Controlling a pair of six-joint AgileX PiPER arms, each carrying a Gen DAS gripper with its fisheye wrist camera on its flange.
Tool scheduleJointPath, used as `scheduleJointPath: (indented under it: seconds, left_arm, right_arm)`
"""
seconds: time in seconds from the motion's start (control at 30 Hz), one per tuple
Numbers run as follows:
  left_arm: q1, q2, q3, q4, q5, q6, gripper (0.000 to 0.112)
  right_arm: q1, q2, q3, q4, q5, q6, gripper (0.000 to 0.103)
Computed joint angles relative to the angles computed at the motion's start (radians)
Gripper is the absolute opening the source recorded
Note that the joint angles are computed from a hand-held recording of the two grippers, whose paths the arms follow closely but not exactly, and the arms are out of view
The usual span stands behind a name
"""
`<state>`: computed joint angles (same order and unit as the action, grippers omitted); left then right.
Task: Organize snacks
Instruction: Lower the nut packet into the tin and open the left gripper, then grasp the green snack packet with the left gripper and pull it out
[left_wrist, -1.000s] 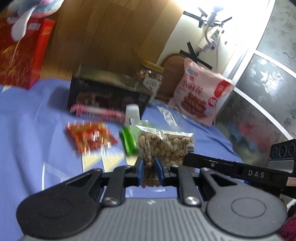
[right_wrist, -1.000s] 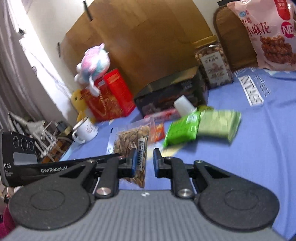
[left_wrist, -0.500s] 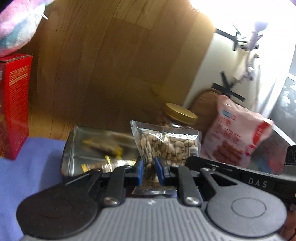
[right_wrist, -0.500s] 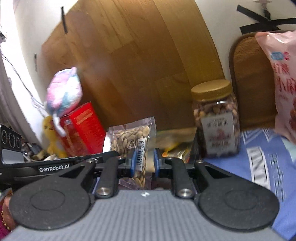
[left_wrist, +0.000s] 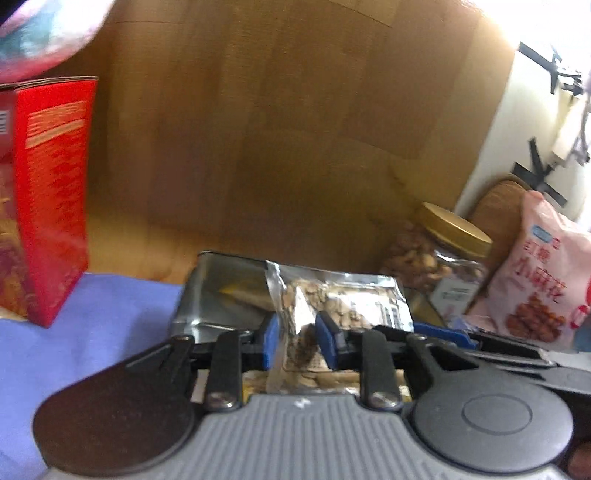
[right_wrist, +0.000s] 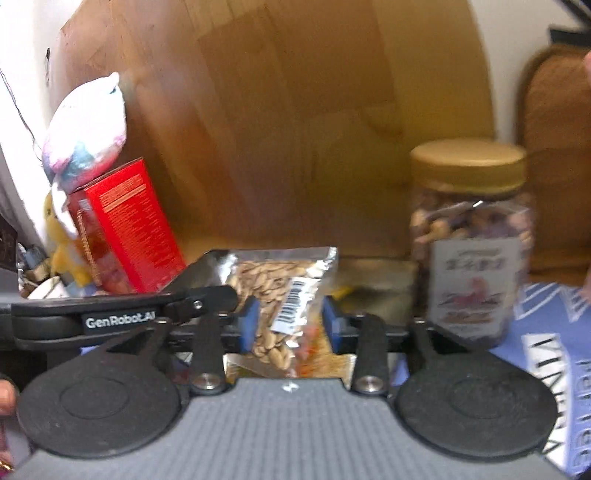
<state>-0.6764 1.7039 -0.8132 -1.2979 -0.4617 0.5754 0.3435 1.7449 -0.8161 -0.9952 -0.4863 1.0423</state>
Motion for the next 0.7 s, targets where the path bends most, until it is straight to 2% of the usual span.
scheduleJointPath:
  seconds: [0.07, 0.27, 0.33, 0.47, 0.57, 0.63, 0.7]
  left_arm:
    - [-0.016, -0.012, 0.018, -0.035, -0.044, 0.017, 0.024]
    - [-0.096, -0.109, 0.095, -0.102, -0.149, 0.032, 0.026]
    - [-0.142, -0.156, 0.143, -0.085, -0.151, -0.013, 0.026]
    - [-0.280, -0.191, 0.224, -0.069, -0.165, -0.106, 0.026]
    - [-0.351, -0.150, 0.236, -0.028, -0.139, -0.203, 0.026]
    - [-0.377, -0.106, 0.226, -0.012, -0.120, -0.254, 0.026]
    - [-0.375, -0.069, 0.224, 0.041, -0.083, -0.346, 0.026]
  right_arm:
    - [0.006, -0.006, 0.005, 0.020, 0.003, -0.007, 0.044]
    - [-0.065, -0.115, 0.125, 0.058, -0.073, -0.010, 0.043]
    - [-0.127, -0.179, 0.210, 0.052, -0.132, -0.011, 0.043]
    - [-0.304, -0.280, 0.382, -0.057, -0.238, 0.042, 0.044]
    - [-0.435, -0.298, 0.486, -0.164, -0.303, 0.078, 0.044]
    - [-0.477, -0.304, 0.545, -0.195, -0.337, 0.068, 0.043]
    - [-0.457, -0.314, 0.593, -0.161, -0.352, 0.029, 0.043]
